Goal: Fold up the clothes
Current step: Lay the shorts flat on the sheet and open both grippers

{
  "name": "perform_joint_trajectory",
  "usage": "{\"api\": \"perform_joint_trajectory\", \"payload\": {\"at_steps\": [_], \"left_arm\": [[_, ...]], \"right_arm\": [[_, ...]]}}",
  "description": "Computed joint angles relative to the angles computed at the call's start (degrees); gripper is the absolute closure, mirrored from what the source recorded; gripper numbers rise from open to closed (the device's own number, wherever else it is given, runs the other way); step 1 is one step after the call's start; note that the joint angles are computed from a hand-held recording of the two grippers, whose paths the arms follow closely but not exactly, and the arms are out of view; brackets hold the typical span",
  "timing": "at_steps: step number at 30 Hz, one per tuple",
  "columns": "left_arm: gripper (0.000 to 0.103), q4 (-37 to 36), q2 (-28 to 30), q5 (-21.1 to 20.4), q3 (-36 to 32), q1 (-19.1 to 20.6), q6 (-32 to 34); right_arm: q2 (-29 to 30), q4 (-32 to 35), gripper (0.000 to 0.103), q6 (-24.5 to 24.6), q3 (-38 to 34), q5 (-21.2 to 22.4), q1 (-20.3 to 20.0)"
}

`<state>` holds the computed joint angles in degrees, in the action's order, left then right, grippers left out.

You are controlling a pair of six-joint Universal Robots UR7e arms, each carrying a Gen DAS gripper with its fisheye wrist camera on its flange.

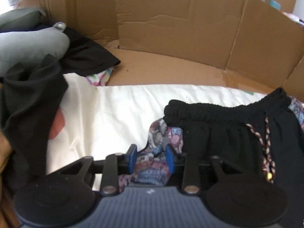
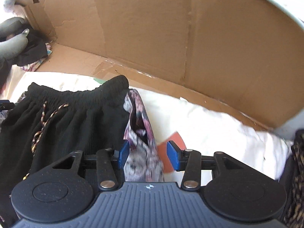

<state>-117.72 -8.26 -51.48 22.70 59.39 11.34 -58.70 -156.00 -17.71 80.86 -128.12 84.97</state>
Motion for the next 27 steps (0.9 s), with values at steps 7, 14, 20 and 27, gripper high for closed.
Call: {"api": "perform_joint_trajectory", "payload": {"at_steps": [7,14,20,27], "left_arm": [[0.054,-2.58,-8.3,-1.06,12.67,-2.44,-1.17],[0.054,-3.19,-15.75,-1.94,23.57,-5.49,-5.14],[0.054,-2.33,-21.97,-1.0,31.78,-8.57,-10.52],[0.053,1.87,-29.78,0.88,40.22,-13.3,-17.07]], "right_arm": [[-7.14,1.64,0.052,2.76,7.58,2.1,1.92],[-14.95,3.66,0.053,7.17,14.83,1.37,4.36],[-21.24,1.83,0.053,9.38,21.62,0.05,6.48],[-29.18,-0.27,0.053,10.81,29.84,-1.71,10.02]]}}
